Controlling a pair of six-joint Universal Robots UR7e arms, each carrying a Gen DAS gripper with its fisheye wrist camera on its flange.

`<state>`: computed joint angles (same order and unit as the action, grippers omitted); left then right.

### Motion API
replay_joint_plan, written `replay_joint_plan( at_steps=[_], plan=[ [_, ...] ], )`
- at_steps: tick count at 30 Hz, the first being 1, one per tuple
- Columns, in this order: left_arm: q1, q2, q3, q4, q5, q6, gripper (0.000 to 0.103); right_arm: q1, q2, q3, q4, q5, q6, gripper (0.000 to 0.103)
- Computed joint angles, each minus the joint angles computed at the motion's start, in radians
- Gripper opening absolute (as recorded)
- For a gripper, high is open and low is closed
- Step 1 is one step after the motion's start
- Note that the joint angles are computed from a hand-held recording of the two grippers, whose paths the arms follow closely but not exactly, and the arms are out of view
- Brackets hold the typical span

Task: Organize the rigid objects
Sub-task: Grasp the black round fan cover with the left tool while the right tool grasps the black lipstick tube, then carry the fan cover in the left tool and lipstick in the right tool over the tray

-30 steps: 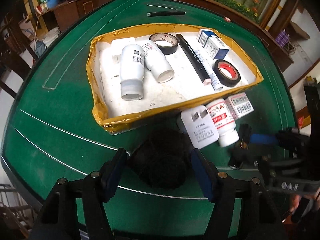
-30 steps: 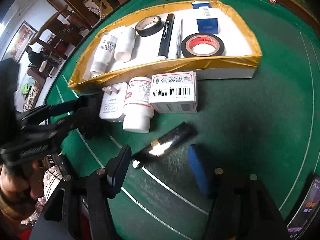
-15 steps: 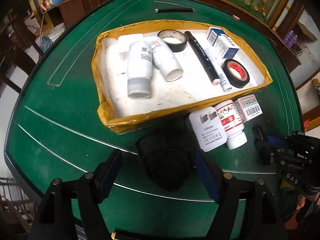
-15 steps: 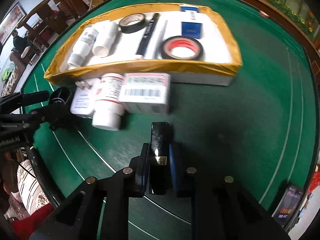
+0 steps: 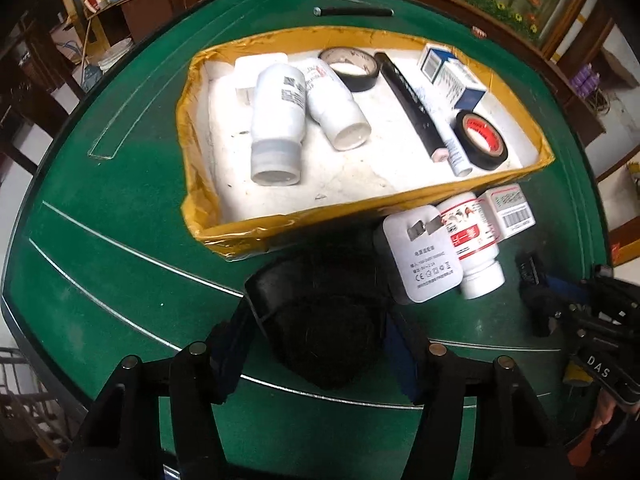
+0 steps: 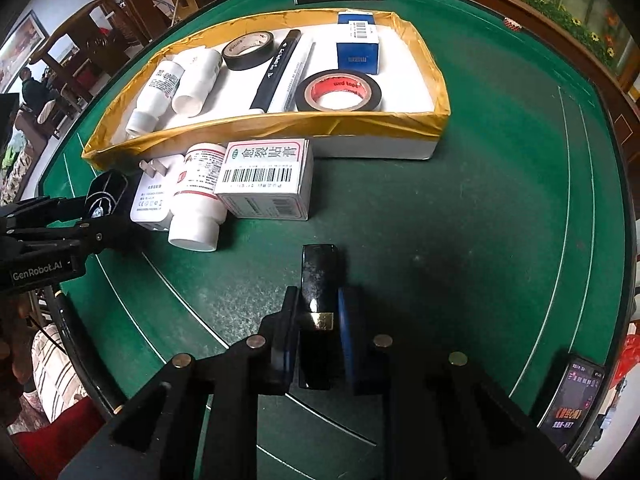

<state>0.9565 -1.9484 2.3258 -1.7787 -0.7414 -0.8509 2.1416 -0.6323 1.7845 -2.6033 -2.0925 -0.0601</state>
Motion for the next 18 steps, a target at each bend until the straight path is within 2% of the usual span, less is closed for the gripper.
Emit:
replay_joint_plan(
  at_steps=[6, 12, 18],
  plan=[
    [-0.032, -0.052, -0.005, 0.028, -0.023, -0.022, 0.065, -0.007, -0.027, 0.024, -0.037, 0.078, -0.004, 0.017],
    [-0.081, -0.087, -0.006, 0.049, -0.04, -0.045, 0.065, 0.0, -0.029, 0.02, -0.038, 0.088, -0.004, 0.017],
    [-0.103, -0.066, -0.028, 0.034, -0.045, -0.026, 0.065, 0.01, -0.019, 0.013, -0.052, 0.098, -0.01, 0.018]
  ],
)
